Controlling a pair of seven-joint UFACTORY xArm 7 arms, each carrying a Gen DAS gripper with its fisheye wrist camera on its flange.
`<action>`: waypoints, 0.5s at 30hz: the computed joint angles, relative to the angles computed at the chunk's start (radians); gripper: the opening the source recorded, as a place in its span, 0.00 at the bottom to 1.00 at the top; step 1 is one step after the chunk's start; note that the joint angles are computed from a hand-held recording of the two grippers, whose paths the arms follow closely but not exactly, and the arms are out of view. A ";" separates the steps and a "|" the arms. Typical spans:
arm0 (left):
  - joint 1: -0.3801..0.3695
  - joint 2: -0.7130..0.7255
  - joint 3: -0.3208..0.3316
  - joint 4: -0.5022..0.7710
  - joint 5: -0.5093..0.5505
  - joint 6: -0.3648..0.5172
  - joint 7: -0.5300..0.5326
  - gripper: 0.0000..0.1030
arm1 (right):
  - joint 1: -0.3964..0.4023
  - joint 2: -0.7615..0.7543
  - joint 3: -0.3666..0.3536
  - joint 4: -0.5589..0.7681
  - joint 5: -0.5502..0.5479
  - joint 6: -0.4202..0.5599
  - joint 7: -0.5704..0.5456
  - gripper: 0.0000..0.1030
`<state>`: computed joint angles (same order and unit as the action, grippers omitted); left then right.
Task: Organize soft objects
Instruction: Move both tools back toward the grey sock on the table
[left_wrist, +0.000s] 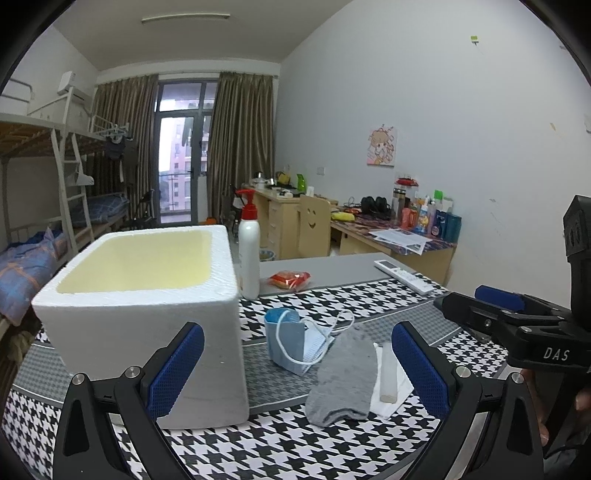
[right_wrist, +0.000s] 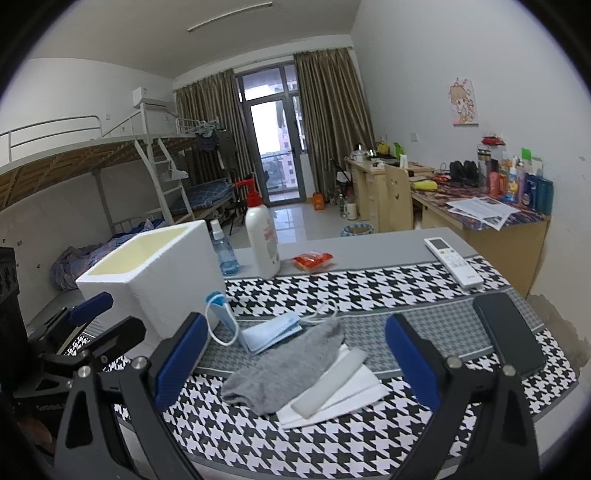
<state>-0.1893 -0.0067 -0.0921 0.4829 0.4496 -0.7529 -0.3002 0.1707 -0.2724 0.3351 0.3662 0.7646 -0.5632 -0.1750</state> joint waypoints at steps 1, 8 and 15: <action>-0.001 0.003 -0.001 0.002 0.003 0.003 -0.001 0.99 | 0.001 0.000 -0.008 -0.003 -0.009 0.001 0.006 0.96; -0.009 0.027 -0.011 0.022 0.027 0.026 -0.006 0.99 | -0.015 0.009 -0.010 -0.003 0.019 0.024 -0.012 0.96; -0.015 0.055 -0.024 0.045 0.043 0.062 -0.012 0.99 | -0.034 0.021 -0.027 -0.010 0.002 0.061 0.001 0.96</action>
